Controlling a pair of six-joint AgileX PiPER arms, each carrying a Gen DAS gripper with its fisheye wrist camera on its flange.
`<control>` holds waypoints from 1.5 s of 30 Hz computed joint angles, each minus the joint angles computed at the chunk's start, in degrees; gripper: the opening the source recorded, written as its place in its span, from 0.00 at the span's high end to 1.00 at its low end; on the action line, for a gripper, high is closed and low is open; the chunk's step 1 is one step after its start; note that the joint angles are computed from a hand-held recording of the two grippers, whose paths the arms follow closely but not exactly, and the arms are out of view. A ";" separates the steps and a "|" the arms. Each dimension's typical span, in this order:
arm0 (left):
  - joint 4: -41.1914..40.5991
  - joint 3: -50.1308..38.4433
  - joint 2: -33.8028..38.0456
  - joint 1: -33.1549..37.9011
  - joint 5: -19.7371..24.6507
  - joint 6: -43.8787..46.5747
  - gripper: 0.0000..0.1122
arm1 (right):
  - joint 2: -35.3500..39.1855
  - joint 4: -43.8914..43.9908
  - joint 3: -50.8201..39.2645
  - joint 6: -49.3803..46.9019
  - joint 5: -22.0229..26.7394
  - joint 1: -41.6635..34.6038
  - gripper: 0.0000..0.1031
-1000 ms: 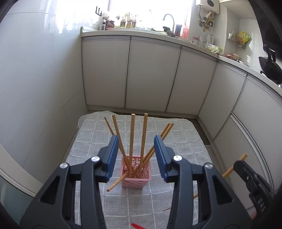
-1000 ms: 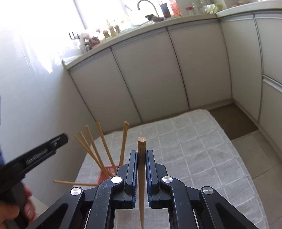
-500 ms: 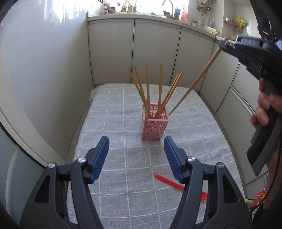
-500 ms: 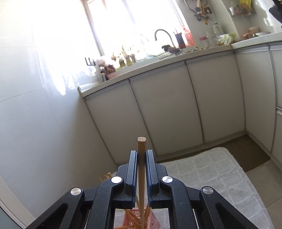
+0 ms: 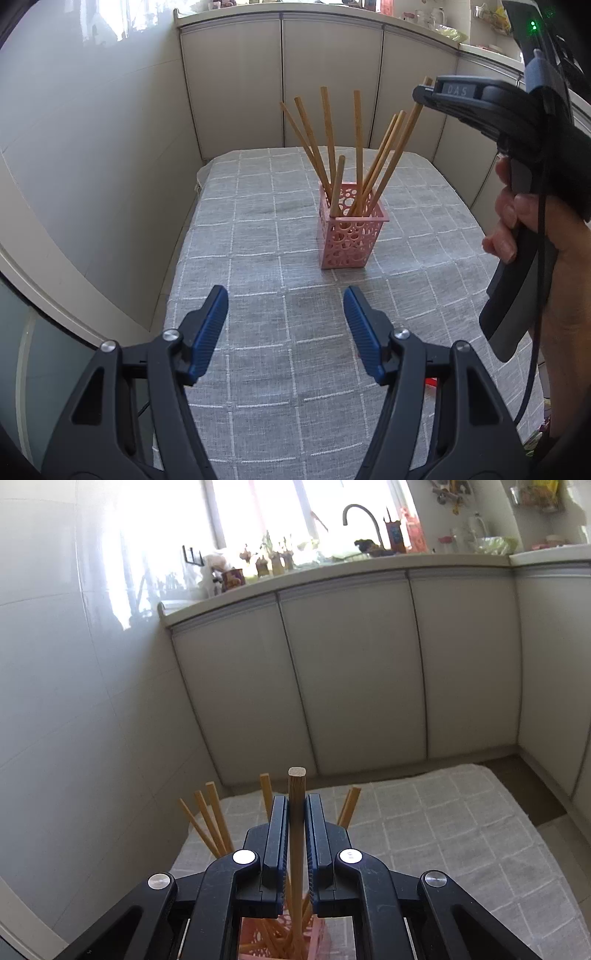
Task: Organize utensils
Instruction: 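Lower the right gripper's chopstick into the holder and open it, then move the right gripper to the white plastic spoon and grasp its bowl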
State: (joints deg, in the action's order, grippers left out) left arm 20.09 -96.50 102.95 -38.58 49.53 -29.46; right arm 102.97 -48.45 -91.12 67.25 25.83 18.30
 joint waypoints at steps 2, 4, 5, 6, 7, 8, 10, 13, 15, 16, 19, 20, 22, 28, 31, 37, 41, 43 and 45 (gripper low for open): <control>-0.34 -0.85 0.38 0.02 0.49 -0.01 0.41 | 0.21 2.90 0.01 -2.34 0.24 -0.47 0.92; -0.99 -1.12 0.33 -0.06 0.49 -0.17 0.38 | -0.30 7.15 -0.12 -5.44 0.95 -1.08 0.78; -1.19 -1.24 0.31 -0.20 0.52 -0.35 0.36 | -1.06 8.32 0.36 -5.90 0.95 -1.31 0.70; -1.39 -1.43 0.33 -0.33 0.62 -0.47 0.35 | -2.34 8.66 1.67 -5.45 0.35 -1.55 0.57; -1.82 -1.76 0.42 -0.45 0.79 -0.43 0.34 | -3.62 8.92 2.80 -5.28 0.06 -1.73 0.50; -2.58 -2.11 0.53 -0.50 1.02 -0.21 0.34 | -4.71 9.39 3.36 -5.73 0.79 -1.56 0.49; -3.89 -2.86 0.90 -0.60 1.61 -0.04 0.33 | -6.82 12.36 4.10 -8.91 3.13 -1.71 0.44; -5.08 -3.74 1.78 -1.03 2.42 0.11 0.31 | -10.94 14.79 7.45 -10.53 5.35 -1.97 0.36; -5.22 -4.49 2.49 -1.53 3.59 0.26 0.29 | -13.30 17.13 9.47 -11.84 7.01 -2.49 0.28; -5.42 -4.91 2.89 -1.74 4.21 0.61 0.28 | -14.47 18.57 10.50 -12.69 7.83 -2.79 0.26; -7.25 -5.74 3.60 -2.03 5.85 2.41 0.28 | -17.68 23.97 13.28 -16.11 10.31 -4.28 0.21; -7.62 -5.63 3.59 -2.19 6.26 2.64 0.28 | -18.74 25.67 14.29 -17.28 11.02 -4.77 0.19; -8.13 -5.67 3.93 -2.51 7.04 3.18 0.27 | -20.58 28.58 16.00 -19.23 12.51 -5.62 0.16; -10.82 -5.57 4.69 -3.19 9.52 6.04 0.27 | -26.21 36.05 23.41 -23.92 15.54 -8.22 0.10; -13.96 -5.40 5.32 -2.99 10.59 7.54 0.27 | -27.30 40.66 26.19 -27.80 17.04 -10.23 0.09; -15.69 -5.80 8.25 -4.20 12.63 8.81 0.27 | -26.90 51.40 29.91 -38.77 22.86 -15.98 0.09; -15.56 -5.18 9.31 -6.87 11.32 13.96 0.27 | -27.57 55.03 30.61 -43.47 27.28 -19.51 0.09; -15.15 -4.57 9.84 -8.93 10.03 18.82 0.27 | -30.04 56.98 31.94 -45.37 28.94 -21.53 0.09; -14.57 -3.54 10.42 -11.05 8.38 24.25 0.27 | -32.46 56.42 33.66 -45.69 31.02 -21.96 0.09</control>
